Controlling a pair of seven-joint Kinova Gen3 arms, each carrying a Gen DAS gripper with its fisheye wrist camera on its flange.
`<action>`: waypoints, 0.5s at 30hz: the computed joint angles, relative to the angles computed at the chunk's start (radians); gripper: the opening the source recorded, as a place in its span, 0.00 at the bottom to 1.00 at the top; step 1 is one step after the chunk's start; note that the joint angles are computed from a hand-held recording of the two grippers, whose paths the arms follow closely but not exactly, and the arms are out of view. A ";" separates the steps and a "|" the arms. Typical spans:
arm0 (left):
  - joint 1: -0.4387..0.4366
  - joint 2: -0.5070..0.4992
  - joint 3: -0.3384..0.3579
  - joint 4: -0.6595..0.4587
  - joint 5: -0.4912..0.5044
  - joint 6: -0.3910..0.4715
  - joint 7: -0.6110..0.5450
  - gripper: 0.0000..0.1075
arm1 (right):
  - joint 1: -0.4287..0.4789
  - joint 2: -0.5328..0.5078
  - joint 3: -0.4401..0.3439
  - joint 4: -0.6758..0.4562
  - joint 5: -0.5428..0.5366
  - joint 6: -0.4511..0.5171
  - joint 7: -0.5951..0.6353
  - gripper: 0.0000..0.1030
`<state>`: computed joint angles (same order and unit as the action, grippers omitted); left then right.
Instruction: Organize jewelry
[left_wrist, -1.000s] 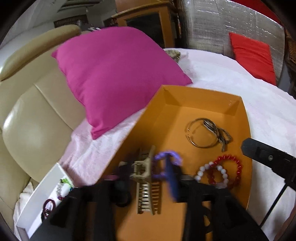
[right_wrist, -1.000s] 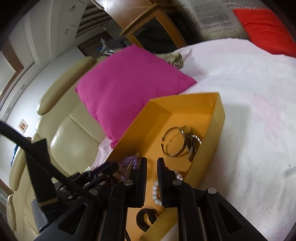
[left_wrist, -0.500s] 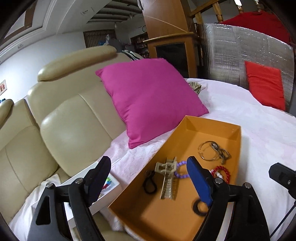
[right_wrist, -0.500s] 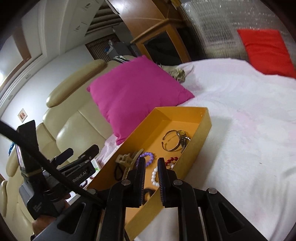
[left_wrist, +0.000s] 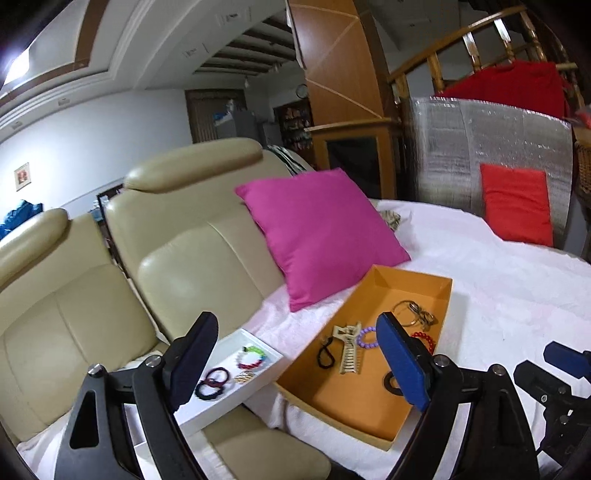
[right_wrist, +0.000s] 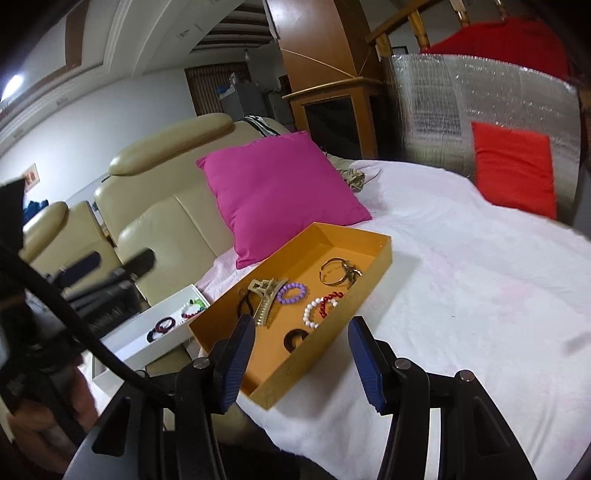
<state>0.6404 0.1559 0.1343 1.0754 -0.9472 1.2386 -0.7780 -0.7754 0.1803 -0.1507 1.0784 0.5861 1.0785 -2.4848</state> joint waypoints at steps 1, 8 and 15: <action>0.010 -0.014 0.002 0.007 -0.014 0.008 0.008 0.82 | -0.015 -0.003 -0.003 -0.009 0.014 0.021 -0.007 0.54; 0.030 -0.056 0.048 0.009 -0.087 0.072 0.033 0.82 | -0.088 -0.011 -0.025 -0.060 0.094 0.114 -0.033 0.55; 0.019 -0.078 0.082 0.009 -0.102 0.087 0.050 0.82 | -0.132 -0.010 -0.033 -0.089 0.142 0.157 -0.044 0.56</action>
